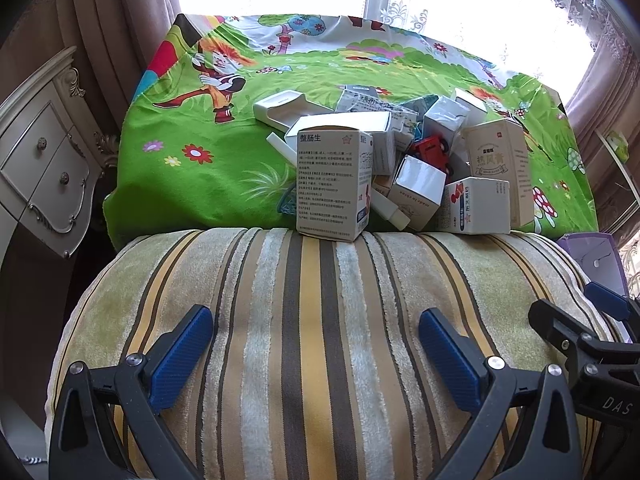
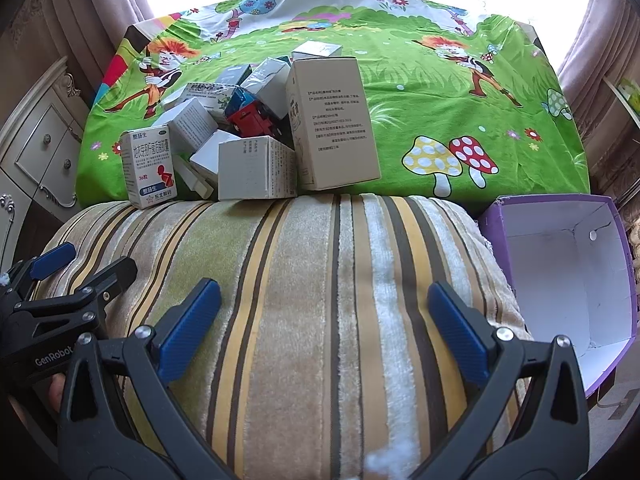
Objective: Organize rigid objects
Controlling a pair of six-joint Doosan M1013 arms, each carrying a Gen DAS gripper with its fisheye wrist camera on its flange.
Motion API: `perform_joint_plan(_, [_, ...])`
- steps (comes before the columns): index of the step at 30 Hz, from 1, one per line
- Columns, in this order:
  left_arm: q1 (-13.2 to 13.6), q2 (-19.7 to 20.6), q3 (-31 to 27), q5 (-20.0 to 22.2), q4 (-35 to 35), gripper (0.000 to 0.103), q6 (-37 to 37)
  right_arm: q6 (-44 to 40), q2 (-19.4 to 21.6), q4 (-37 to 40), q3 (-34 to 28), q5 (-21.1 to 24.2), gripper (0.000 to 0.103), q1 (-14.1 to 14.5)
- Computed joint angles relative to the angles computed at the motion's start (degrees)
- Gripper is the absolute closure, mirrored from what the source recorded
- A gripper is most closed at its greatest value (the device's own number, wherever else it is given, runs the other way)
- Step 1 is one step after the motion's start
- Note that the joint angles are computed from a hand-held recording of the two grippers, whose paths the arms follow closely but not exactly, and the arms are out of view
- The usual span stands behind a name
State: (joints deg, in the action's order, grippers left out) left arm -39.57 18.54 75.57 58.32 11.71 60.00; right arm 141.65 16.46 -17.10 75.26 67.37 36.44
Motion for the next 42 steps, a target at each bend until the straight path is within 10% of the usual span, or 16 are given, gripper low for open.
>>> perform_joint_plan(27, [0.94,-2.63,3.02,-7.64,-4.46,0.001,1.14,-5.30,-1.63,6.84,2.03,-3.73,0.000,-2.11])
perform_joint_plan(42, [5.48,2.68,-4.46,-5.15,-18.92,0.030,10.24,-7.25,-2.30,5.83,1.89,-9.16,0.000,-4.73])
